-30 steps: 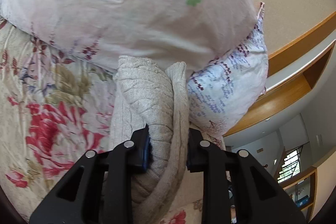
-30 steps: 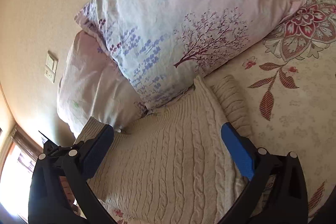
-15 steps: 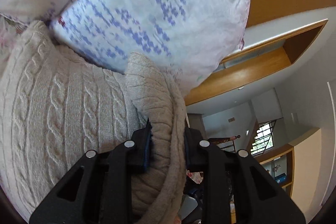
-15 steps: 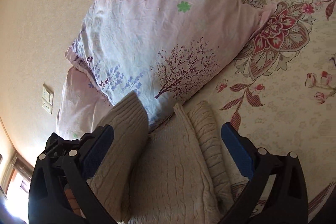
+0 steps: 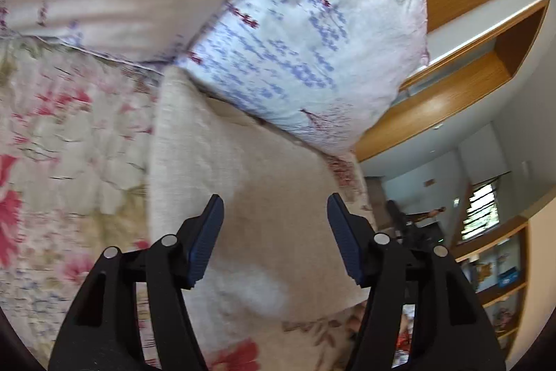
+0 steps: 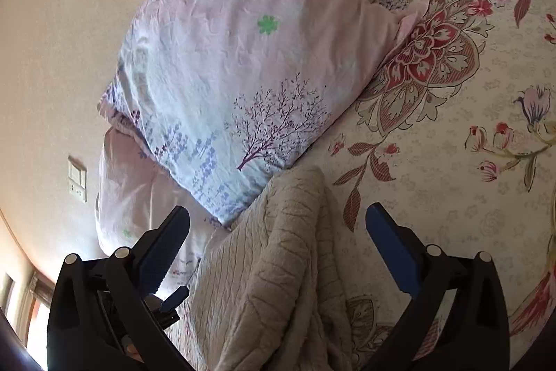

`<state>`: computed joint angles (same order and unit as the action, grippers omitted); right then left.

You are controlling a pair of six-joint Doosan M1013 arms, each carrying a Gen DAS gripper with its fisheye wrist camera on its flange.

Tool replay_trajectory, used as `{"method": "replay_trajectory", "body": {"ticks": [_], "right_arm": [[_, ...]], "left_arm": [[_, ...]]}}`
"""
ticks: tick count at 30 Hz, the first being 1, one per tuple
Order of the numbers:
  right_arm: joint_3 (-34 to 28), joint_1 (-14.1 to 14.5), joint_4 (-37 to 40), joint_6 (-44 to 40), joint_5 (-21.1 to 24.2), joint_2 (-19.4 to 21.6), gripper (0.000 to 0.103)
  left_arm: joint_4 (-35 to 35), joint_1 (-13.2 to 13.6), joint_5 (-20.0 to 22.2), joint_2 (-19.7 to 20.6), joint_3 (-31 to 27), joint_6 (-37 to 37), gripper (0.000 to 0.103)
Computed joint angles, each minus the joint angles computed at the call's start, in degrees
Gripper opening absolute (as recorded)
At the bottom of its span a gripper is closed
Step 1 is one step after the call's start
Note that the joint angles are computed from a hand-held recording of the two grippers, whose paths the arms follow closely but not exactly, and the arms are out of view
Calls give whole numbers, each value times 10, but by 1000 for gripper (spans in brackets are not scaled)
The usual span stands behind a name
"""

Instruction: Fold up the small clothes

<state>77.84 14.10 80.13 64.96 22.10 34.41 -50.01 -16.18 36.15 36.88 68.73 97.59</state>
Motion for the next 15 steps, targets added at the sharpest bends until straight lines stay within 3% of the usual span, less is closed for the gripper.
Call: {"method": "replay_trajectory", "body": {"ticks": [3, 7, 9, 10, 11, 12, 15], "right_arm": [[-37, -7, -174, 149, 59, 9, 101], [-100, -13, -250, 226, 165, 42, 72], [-133, -8, -315, 274, 201, 59, 65], [-146, -4, -344, 291, 216, 66, 55], [-156, -1, -368, 305, 225, 70, 49], [-162, 2, -381, 308, 231, 74, 35], [-160, 12, -417, 304, 205, 70, 21]], "left_arm": [[51, 6, -10, -10, 23, -23, 62], [71, 8, 0, -5, 31, -44, 62], [76, 6, -4, -5, 38, -40, 62], [82, 5, -9, -5, 40, -41, 63], [83, 4, -13, -5, 40, -40, 63], [81, 4, -14, -4, 39, -38, 63], [79, 4, -13, 0, 34, -39, 63]]}}
